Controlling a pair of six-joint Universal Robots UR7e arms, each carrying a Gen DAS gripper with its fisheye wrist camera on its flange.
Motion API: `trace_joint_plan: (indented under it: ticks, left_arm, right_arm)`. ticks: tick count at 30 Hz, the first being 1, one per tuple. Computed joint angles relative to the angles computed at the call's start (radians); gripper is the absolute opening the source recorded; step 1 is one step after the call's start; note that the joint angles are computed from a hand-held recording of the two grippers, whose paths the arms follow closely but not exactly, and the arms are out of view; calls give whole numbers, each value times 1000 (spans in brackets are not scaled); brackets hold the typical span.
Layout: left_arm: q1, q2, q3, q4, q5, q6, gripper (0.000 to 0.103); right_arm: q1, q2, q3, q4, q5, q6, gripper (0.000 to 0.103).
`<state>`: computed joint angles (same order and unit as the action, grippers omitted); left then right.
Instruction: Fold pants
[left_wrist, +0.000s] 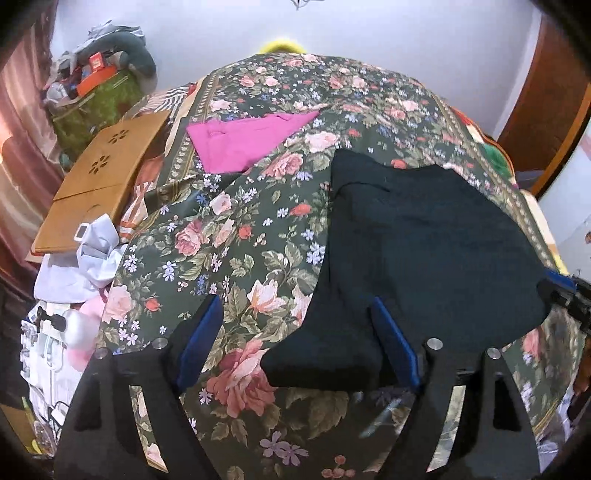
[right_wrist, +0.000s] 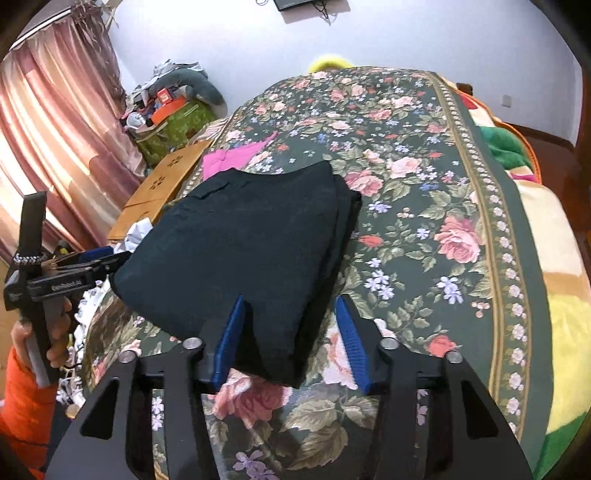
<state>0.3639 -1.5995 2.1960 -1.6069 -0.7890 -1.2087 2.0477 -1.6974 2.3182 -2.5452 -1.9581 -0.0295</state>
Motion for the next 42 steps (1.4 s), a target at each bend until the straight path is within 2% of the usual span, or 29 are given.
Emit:
trace_joint_plan:
  ticks: [2,5,7,10,14,18,21,23,27,33,38,42]
  left_arm:
    - [13,-5,16,-22,-12,17,78]
    - [13,-30,48,-53,-9,15,78]
    - [-1,-40,46,-10,-2,-29,74]
    - [-30,-55,39,50,8,-65,74]
    - [-33,-47,19,135,19,-89,74]
    - [5,-51,8,132,-1,-56,74]
    - [41,-36,-31,145,6,-31,73]
    - [53,-33,-49,129,23,-10,73]
    - [83,-2,-94,37,70,90,79]
    - [156,104,-150,-227,83,348,81]
    - [228,211,-204,-362,50,503,81]
    - [309,287,-252,-430,-34,585,81]
  right_arm:
    - [-2,7,-1,9,11,-9,29]
    - [3,20,10,-11,-7,-28,26]
    - [6,21,15,-16,-19,-42,24]
    - [13,13,15,-8,-32,-41,22]
    - [13,-15,22,6,-33,-33,21]
    - [7,-33,18,36,-23,-9,21]
    - [6,-32,-11,77,-13,11,22]
    - [16,-15,-37,84,-36,3,24]
    - [9,17,-68,39,-41,-42,38]
    - [-30,111,-125,-34,-36,-112,39]
    - [-74,197,-183,-52,-25,-157,39]
    - [-117,266,-240,-17,0,-163,39]
